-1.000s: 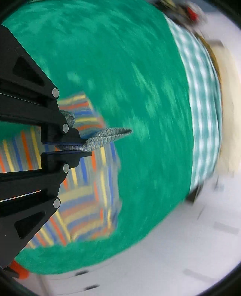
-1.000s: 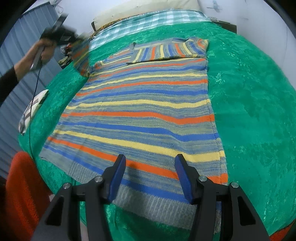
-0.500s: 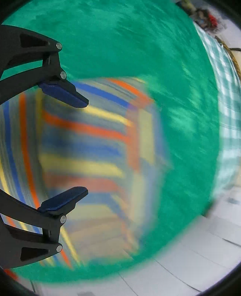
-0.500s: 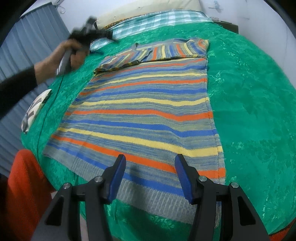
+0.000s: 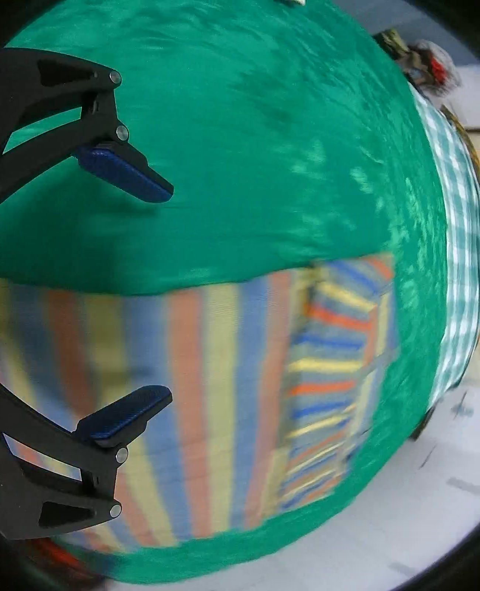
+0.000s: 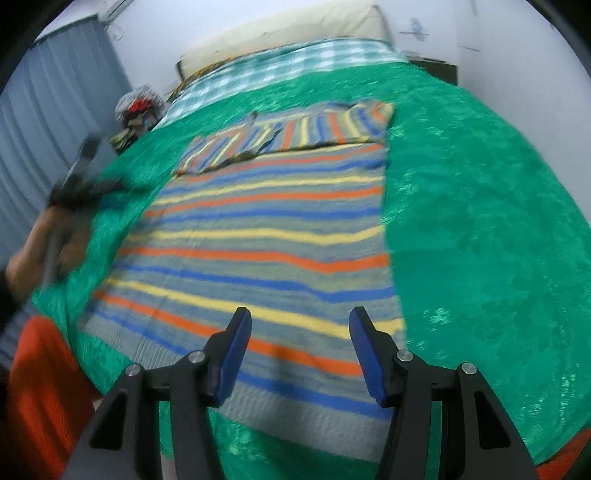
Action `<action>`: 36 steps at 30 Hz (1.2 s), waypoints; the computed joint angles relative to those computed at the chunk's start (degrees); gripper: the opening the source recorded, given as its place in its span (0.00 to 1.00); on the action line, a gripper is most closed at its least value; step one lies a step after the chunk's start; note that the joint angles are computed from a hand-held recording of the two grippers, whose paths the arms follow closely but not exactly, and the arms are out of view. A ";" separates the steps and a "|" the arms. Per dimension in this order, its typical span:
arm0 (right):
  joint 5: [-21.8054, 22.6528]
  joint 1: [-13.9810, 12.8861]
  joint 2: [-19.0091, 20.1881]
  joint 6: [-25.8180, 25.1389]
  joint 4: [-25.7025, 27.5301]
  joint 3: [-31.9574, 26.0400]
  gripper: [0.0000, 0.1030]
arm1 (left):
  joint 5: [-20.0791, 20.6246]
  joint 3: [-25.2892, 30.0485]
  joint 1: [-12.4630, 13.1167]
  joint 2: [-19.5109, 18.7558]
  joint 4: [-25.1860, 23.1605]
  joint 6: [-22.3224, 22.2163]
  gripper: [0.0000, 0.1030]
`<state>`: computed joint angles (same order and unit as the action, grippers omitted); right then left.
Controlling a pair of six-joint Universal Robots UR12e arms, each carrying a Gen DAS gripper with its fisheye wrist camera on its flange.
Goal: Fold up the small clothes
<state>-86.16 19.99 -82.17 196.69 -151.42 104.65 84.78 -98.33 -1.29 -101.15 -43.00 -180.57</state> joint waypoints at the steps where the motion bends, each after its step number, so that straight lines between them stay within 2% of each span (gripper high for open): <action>1: -0.48 -0.08 -0.06 0.42 0.02 0.03 0.54 | 1.58 -2.63 -0.78 1.83 1.02 2.03 0.97; 4: -3.61 0.11 -0.14 1.20 1.04 -0.14 0.54 | 6.65 -6.83 -2.22 4.39 2.42 6.31 0.97; 6: -6.21 0.55 -0.12 1.07 1.89 -0.40 0.54 | 7.45 -8.58 -2.42 5.65 2.90 6.89 0.97; 8: -10.09 1.45 -0.05 0.67 2.72 -0.69 0.62 | 7.77 -10.22 -2.50 6.95 3.12 5.76 0.97; 11: -12.76 2.17 -0.30 0.74 2.70 -0.49 0.64 | 7.94 -13.14 -2.14 9.07 5.05 2.34 0.97; 14: -13.99 2.42 -0.56 0.71 2.33 -0.19 0.66 | 8.73 -15.72 -1.69 10.39 8.64 -1.11 0.97; 23: -16.95 1.68 -1.45 5.13 1.49 1.08 0.66 | 7.36 -16.38 0.51 10.78 12.34 -7.82 0.97; 28: -17.45 1.56 -2.04 7.02 1.26 1.69 0.67 | 8.13 -16.73 0.77 10.90 12.15 -8.73 0.97; 36: -17.67 1.84 -1.93 6.82 1.34 1.74 0.67 | 9.41 -16.83 0.86 10.52 12.46 -9.14 0.97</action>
<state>-103.83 21.83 -84.10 203.51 -150.07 106.39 94.19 -115.16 -0.43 -90.63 -30.54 -189.71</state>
